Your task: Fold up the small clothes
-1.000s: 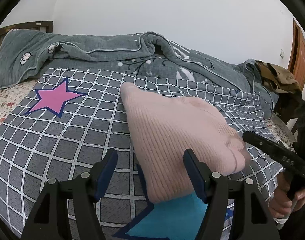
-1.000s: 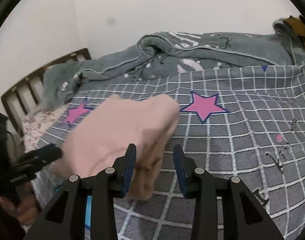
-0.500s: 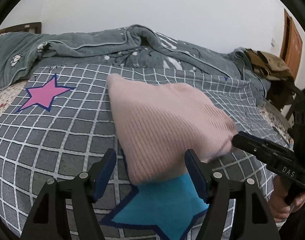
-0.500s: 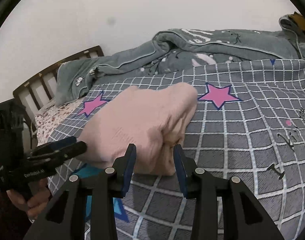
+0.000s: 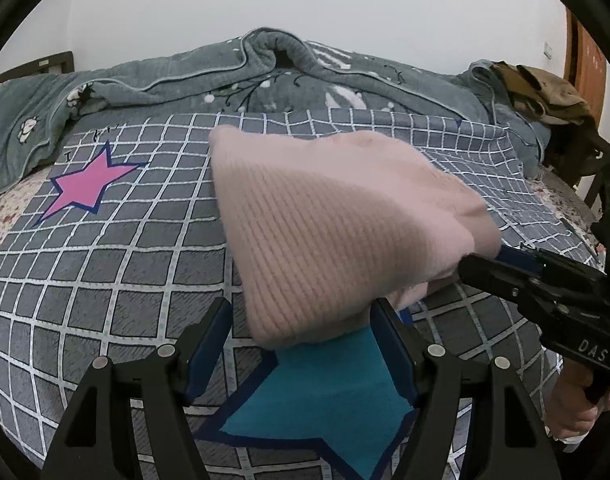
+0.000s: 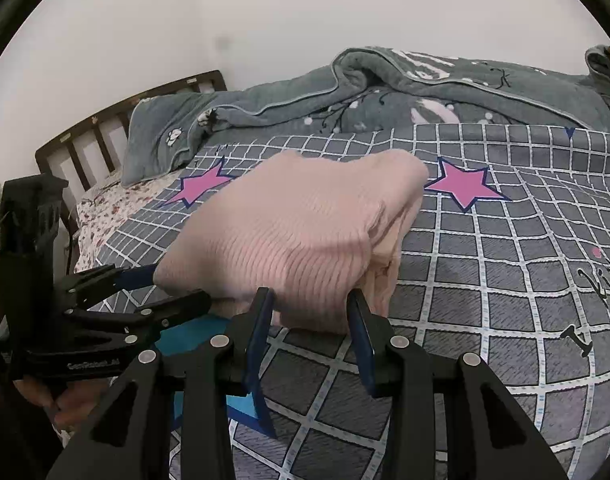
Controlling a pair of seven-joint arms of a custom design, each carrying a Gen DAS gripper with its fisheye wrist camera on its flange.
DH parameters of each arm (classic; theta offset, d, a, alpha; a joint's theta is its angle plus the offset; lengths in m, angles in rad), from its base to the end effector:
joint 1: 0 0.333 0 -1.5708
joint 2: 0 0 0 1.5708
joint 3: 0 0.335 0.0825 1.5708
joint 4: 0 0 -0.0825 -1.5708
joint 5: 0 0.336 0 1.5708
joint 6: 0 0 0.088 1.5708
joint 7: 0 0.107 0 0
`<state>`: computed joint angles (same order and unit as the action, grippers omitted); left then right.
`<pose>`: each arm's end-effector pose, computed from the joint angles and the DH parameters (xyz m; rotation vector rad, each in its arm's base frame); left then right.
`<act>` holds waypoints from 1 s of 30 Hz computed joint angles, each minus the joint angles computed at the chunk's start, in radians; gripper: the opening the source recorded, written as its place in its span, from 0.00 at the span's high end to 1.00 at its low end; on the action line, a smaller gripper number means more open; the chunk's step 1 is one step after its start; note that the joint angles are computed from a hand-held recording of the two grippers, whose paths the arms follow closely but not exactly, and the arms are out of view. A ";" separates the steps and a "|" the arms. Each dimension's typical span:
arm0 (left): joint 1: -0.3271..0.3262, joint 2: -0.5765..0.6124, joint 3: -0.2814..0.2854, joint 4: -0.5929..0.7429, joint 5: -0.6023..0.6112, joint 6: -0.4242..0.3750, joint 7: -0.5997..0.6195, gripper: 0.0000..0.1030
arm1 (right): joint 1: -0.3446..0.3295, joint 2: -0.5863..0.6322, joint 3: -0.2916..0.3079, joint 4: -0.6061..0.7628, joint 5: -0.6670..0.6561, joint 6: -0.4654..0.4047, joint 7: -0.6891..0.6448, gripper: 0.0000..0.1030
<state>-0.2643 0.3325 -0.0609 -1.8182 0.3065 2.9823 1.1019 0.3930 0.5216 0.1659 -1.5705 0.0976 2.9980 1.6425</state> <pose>0.6111 -0.2225 0.4986 -1.6696 1.8936 -0.9467 0.6189 0.3451 0.4926 -1.8341 1.3032 -0.3648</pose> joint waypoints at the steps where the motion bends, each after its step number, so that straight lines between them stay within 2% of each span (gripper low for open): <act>1: 0.009 0.001 -0.009 -0.001 -0.011 0.001 0.008 0.32 | 0.004 0.001 -0.004 0.001 -0.002 0.000 0.002 0.63; 6: -0.007 0.007 0.007 0.005 -0.007 0.000 -0.003 0.32 | 0.051 0.013 -0.058 0.015 -0.041 -0.006 0.042 0.63; 8: -0.022 0.006 0.026 0.003 0.014 0.010 -0.024 0.32 | 0.069 0.009 -0.081 0.005 -0.061 0.016 0.063 0.67; 9: -0.027 0.004 0.037 -0.004 0.026 0.030 -0.035 0.35 | 0.071 0.008 -0.086 0.001 -0.068 0.027 0.069 0.81; 10: -0.027 0.001 0.041 -0.012 0.031 0.049 -0.041 0.47 | 0.055 0.003 -0.069 -0.006 -0.068 0.043 0.059 0.84; 12: -0.023 -0.006 0.043 -0.024 0.030 0.077 -0.043 0.63 | 0.026 -0.006 -0.039 -0.021 -0.058 0.068 0.044 0.94; 13: -0.008 -0.008 0.028 -0.030 0.018 0.090 -0.034 0.64 | 0.025 -0.012 -0.044 -0.030 -0.058 0.084 0.048 0.94; 16: 0.096 -0.009 -0.094 -0.046 -0.096 0.117 0.070 0.66 | -0.035 -0.018 0.013 -0.032 -0.034 0.084 0.015 0.95; 18: 0.096 -0.012 -0.098 -0.050 -0.125 0.123 0.102 0.65 | -0.029 -0.016 0.003 -0.020 -0.037 0.057 0.007 0.95; 20: 0.090 -0.016 -0.093 -0.055 -0.144 0.124 0.124 0.65 | 0.000 -0.018 -0.033 -0.014 -0.062 0.034 0.003 0.95; 22: 0.128 -0.024 -0.142 -0.066 -0.188 0.134 0.176 0.63 | 0.005 -0.024 -0.039 -0.017 -0.075 0.024 -0.010 0.94; 24: 0.180 -0.032 -0.203 -0.085 -0.243 0.168 0.235 0.57 | -0.051 -0.023 0.032 -0.008 -0.042 -0.015 -0.074 0.93; 25: 0.200 -0.035 -0.228 -0.094 -0.267 0.186 0.259 0.56 | -0.060 -0.026 0.044 -0.009 -0.030 -0.020 -0.094 0.93; 26: 0.229 -0.036 -0.262 -0.100 -0.291 0.201 0.286 0.56 | -0.073 -0.031 0.061 -0.019 -0.013 -0.007 -0.119 0.92; 27: 0.268 -0.038 -0.308 -0.108 -0.318 0.220 0.315 0.51 | -0.093 -0.036 0.087 -0.032 0.010 0.013 -0.148 0.88; 28: 0.276 -0.038 -0.319 -0.112 -0.334 0.236 0.324 0.42 | -0.122 -0.040 0.127 -0.045 0.042 0.041 -0.180 0.85; 30: 0.251 -0.036 -0.295 -0.109 -0.348 0.264 0.317 0.41 | -0.202 -0.032 0.239 -0.053 0.115 0.075 -0.260 0.77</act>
